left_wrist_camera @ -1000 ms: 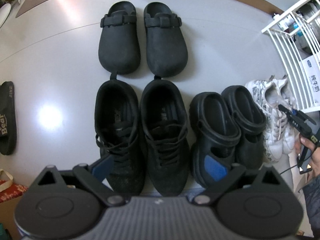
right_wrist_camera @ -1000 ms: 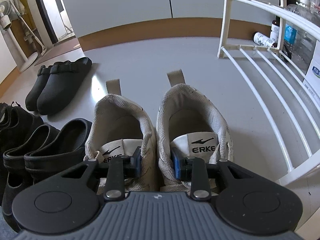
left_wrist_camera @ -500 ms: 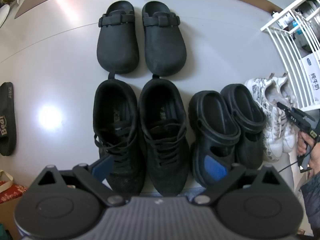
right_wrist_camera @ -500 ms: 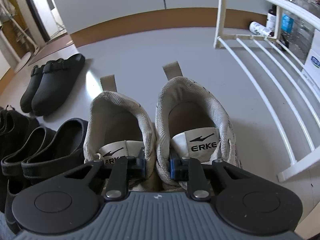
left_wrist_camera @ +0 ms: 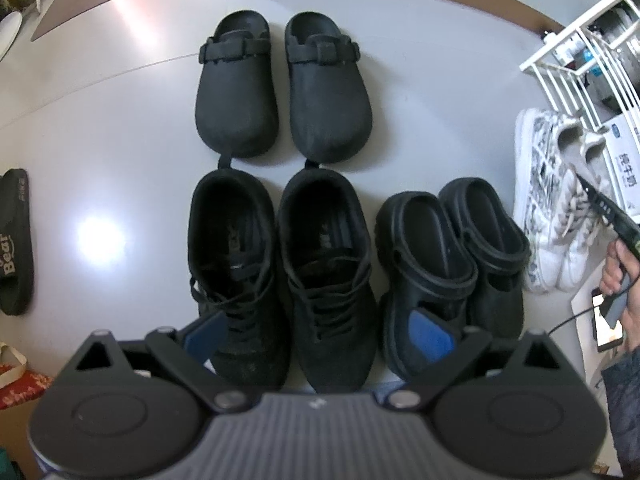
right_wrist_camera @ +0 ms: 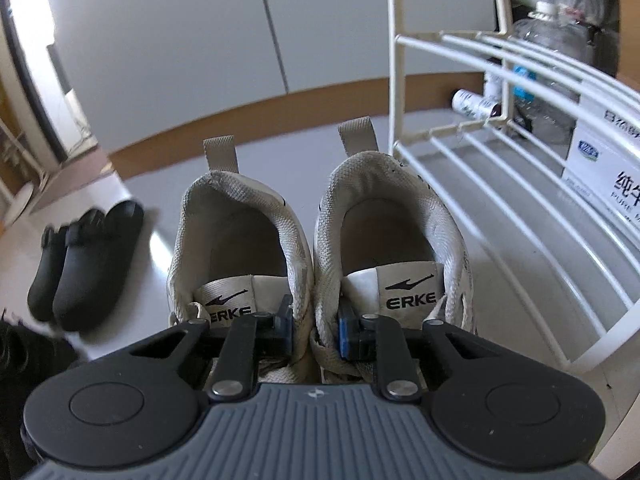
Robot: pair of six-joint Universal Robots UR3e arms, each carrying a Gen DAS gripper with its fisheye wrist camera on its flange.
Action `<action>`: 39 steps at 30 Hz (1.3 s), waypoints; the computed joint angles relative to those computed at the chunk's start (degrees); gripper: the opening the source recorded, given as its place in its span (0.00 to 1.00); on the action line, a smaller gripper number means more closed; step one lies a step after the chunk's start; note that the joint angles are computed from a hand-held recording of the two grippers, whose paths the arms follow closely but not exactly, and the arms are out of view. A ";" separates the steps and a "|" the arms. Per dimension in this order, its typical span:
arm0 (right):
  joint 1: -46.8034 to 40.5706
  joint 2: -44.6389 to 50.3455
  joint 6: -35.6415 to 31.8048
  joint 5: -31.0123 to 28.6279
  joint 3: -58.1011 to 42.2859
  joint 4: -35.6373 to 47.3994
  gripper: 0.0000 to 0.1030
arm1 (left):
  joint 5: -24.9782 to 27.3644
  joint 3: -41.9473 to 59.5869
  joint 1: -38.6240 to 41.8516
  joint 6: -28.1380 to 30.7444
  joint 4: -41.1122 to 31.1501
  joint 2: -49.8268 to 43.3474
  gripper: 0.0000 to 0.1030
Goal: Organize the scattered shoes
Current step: 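Lift the white sneakers and carry them into the white wire rack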
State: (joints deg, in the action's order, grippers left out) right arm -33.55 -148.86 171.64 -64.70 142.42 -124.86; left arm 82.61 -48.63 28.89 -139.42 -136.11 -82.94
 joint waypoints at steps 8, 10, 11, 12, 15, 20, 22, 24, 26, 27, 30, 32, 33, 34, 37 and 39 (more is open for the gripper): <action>10.71 16.93 14.71 -11.57 -3.15 -18.23 0.21 | -1.06 2.33 1.18 0.99 -1.89 -0.55 0.96; 11.66 19.77 16.54 -13.18 -3.94 -20.84 0.21 | -1.22 2.38 1.48 1.13 -2.03 -0.52 0.96; 12.05 21.10 17.27 -13.94 -4.34 -22.05 0.21 | -1.29 2.69 1.65 1.19 -2.24 -0.65 0.96; 12.47 22.21 17.76 -14.68 -4.76 -22.89 0.21 | -1.36 2.99 1.79 1.22 -2.42 -0.80 0.96; 14.32 27.54 20.45 -18.46 -7.16 -26.06 0.21 | -1.44 2.98 2.06 1.13 -2.35 -0.90 0.96; 15.50 35.84 25.86 -24.77 -11.78 -29.36 0.21 | -1.39 3.10 2.27 1.28 -1.85 -1.21 0.96; 15.49 38.87 28.28 -27.27 -13.78 -30.19 0.21 | -1.31 3.50 2.56 0.70 -1.49 -1.70 0.96; 15.59 41.03 30.27 -29.39 -15.35 -30.60 0.21 | -1.46 4.02 2.78 0.36 -1.66 -2.13 0.96; 15.38 43.91 33.00 -31.66 -17.61 -30.55 0.21 | -1.53 4.35 2.74 0.17 -1.75 -2.49 0.96; 15.21 45.03 33.90 -32.26 -18.47 -30.46 0.21 | -1.55 4.40 2.72 0.13 -1.75 -2.57 0.96; 15.83 47.86 34.22 -33.59 -18.84 -32.75 0.21 | -1.63 4.45 2.75 0.24 -1.88 -2.59 0.96; 16.29 49.90 34.96 -34.81 -19.17 -34.33 0.21 | -1.63 4.46 2.83 0.37 -2.04 -2.61 0.96; 16.35 50.56 35.33 -35.16 -19.41 -34.63 0.21 | -1.59 4.47 2.89 0.39 -2.09 -2.65 0.96; 16.42 51.64 36.09 -35.83 -19.96 -34.83 0.21 | -1.53 4.50 2.94 0.36 -2.16 -2.72 0.96; 16.23 54.42 39.09 -37.93 -21.48 -34.80 0.21 | -1.62 5.14 3.00 0.16 -2.61 -3.21 0.96; 16.12 55.05 40.76 -39.62 -21.11 -36.04 0.21 | -1.74 5.52 2.98 0.11 -2.72 -3.42 0.96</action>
State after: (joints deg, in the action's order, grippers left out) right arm -17.43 -93.81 212.40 -104.32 121.30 -160.90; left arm 80.87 -43.11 31.86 -139.31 -138.83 -86.36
